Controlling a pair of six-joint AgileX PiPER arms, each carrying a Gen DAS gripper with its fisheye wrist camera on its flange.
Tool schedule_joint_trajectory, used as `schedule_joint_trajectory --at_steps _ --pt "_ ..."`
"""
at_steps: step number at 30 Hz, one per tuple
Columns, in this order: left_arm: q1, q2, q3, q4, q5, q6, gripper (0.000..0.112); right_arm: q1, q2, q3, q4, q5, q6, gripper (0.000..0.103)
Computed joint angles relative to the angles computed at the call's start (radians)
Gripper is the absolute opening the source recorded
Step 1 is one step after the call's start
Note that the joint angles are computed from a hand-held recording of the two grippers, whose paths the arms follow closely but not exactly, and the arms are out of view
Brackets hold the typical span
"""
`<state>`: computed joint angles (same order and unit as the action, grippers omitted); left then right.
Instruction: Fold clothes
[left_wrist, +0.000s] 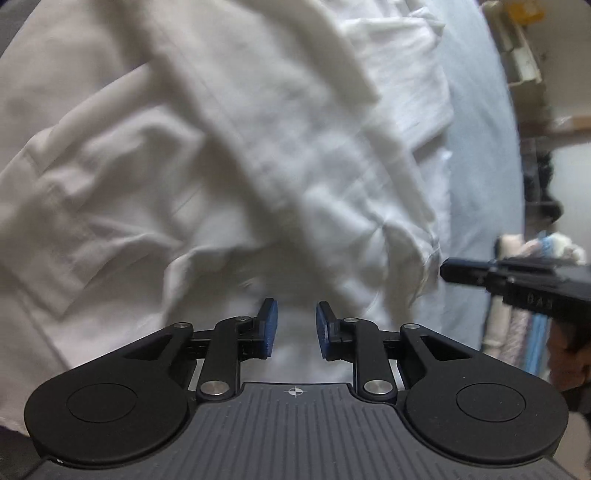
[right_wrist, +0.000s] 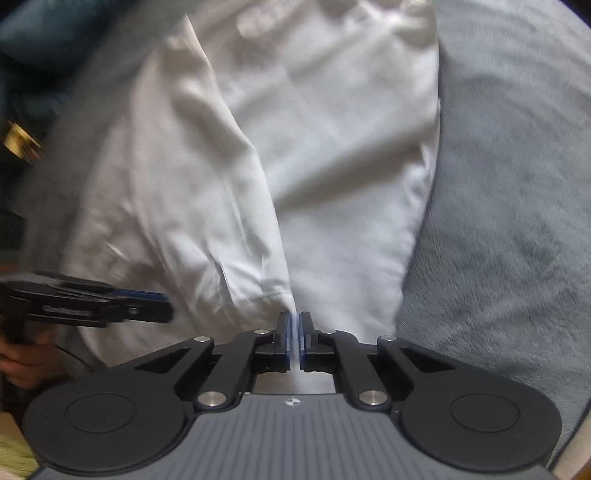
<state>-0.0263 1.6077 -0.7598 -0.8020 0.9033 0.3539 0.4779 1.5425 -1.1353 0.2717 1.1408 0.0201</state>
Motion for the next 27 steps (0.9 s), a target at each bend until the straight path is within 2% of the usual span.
schedule_joint_trajectory --at_steps 4,6,9,11,13,15,19,23,25,27 --pt "0.086 -0.103 0.024 0.033 0.084 0.109 0.030 0.023 -0.027 -0.008 -0.070 -0.011 0.067 0.006" --pt "0.117 -0.178 0.034 0.080 0.075 0.132 0.030 0.030 -0.051 -0.020 -0.099 -0.015 0.097 0.006" --pt "0.188 -0.225 0.036 0.098 0.067 0.213 0.031 0.032 -0.026 -0.086 -0.008 -0.061 0.020 0.006" --pt "0.204 -0.184 0.025 0.119 0.067 0.250 0.031 0.051 0.024 -0.121 0.077 -0.108 -0.046 0.006" --pt "0.189 -0.121 0.022 0.184 0.039 0.240 0.031 0.097 0.090 -0.165 0.092 -0.135 -0.067 0.006" --pt "0.229 -0.083 0.045 0.166 0.032 0.307 0.030 0.136 0.136 -0.140 0.100 -0.187 -0.083 0.006" --pt "0.355 -0.045 -0.004 0.105 0.158 0.356 0.031 0.189 0.199 -0.090 0.018 -0.195 -0.058 0.004" --pt "0.544 0.000 -0.074 0.000 0.274 0.456 0.032 0.168 0.178 -0.205 0.019 -0.108 -0.041 0.006" --pt "0.594 0.031 -0.128 -0.040 0.251 0.448 0.032 0.154 0.195 -0.296 0.028 -0.103 -0.050 0.009" --pt "0.594 0.065 -0.189 -0.061 0.167 0.429 0.032 0.150 0.249 -0.414 0.029 -0.111 -0.058 0.012"
